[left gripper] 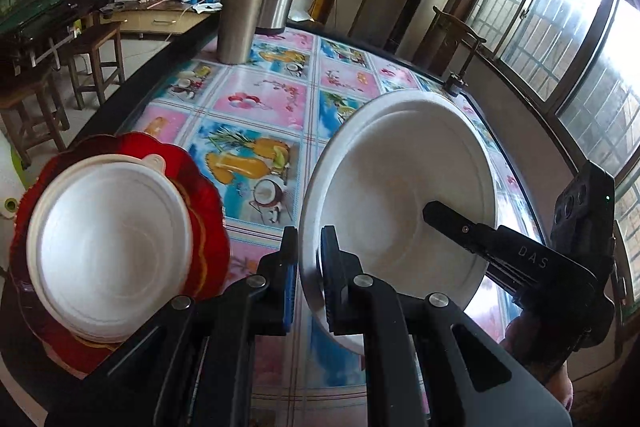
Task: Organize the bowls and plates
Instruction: 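Lift the white bowl and carry it over the red plate stack, then lower the white bowl onto the stacked plates with both tools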
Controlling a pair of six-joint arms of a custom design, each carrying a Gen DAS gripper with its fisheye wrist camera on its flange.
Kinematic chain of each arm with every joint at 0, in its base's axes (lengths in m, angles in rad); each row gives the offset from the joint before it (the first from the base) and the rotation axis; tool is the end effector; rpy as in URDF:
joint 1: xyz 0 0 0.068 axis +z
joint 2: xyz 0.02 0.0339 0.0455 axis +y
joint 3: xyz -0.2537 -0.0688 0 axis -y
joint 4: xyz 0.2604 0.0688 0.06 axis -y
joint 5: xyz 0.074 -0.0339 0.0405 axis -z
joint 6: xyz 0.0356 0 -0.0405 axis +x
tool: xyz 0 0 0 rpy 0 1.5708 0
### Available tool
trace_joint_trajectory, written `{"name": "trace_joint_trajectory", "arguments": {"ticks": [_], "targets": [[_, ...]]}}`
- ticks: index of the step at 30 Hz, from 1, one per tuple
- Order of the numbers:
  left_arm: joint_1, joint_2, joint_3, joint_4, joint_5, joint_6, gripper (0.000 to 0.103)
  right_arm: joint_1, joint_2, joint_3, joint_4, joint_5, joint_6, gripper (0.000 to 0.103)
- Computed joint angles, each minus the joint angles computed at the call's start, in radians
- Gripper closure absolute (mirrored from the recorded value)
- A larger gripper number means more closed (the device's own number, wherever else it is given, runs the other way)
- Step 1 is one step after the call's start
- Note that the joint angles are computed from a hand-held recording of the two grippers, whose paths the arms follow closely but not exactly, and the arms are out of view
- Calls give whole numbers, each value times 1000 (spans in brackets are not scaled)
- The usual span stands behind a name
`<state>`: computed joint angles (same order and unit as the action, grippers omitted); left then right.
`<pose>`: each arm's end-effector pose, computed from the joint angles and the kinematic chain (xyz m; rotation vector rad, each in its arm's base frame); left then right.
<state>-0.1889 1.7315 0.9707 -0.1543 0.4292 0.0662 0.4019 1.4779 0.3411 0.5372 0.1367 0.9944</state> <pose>0.3463 -0.0813 0.1435 0.4925 2.4103 -0.5849 0.2325 0.0936 0.0934 0.7303 2.1157 0.6415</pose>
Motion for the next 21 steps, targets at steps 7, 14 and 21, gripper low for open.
{"name": "trace_joint_trajectory", "arguments": {"ticks": [7,14,21], "targets": [[118,-29,-7,58,-10,8,94,58,99,201,-87,-25,-16,93],[234,54,71,51,-2,9,94,117,278,483,-205,-55,-71,93],[288,130,114,44,-11,13,94,161,447,675,-267,-81,-80,94]]}}
